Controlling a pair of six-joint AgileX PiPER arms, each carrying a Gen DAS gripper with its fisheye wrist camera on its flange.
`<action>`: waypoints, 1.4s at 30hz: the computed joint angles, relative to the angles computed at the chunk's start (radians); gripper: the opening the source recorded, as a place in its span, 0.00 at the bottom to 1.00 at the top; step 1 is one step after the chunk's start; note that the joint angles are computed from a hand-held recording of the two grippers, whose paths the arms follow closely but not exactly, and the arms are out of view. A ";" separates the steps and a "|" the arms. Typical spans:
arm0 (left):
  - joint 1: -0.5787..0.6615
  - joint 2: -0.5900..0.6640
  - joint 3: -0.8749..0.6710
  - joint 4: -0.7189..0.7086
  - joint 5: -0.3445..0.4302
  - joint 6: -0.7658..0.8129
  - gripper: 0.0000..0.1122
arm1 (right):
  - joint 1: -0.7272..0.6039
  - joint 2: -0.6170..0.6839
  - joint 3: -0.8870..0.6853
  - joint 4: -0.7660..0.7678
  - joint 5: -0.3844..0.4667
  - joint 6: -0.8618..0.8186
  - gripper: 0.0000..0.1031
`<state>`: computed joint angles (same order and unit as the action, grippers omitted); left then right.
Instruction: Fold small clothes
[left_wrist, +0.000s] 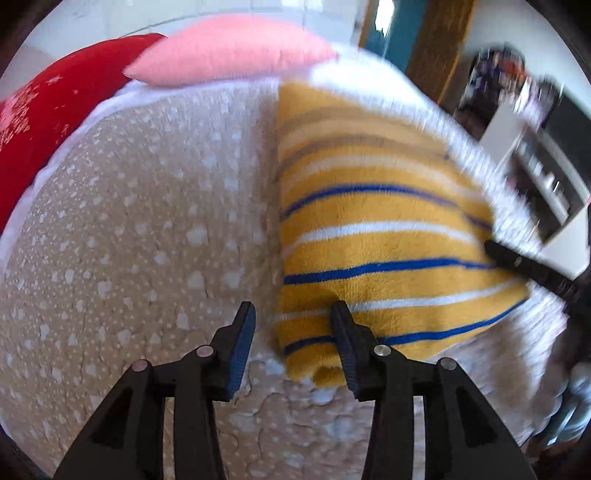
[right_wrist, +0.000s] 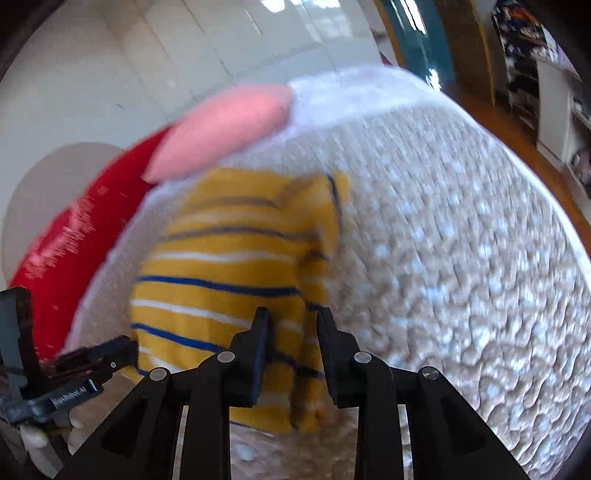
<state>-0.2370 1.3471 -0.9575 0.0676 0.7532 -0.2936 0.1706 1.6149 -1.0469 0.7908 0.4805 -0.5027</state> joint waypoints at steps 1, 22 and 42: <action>0.003 -0.006 0.004 -0.004 -0.001 0.008 0.37 | -0.011 0.027 -0.008 -0.006 0.013 0.013 0.30; 0.166 0.300 -0.331 -0.221 -0.067 0.243 0.60 | 0.025 0.459 -0.689 -0.270 0.230 0.366 0.41; -0.116 -0.112 -0.067 0.269 0.032 -0.117 0.60 | -0.012 -0.012 -0.150 -0.229 0.038 0.255 0.43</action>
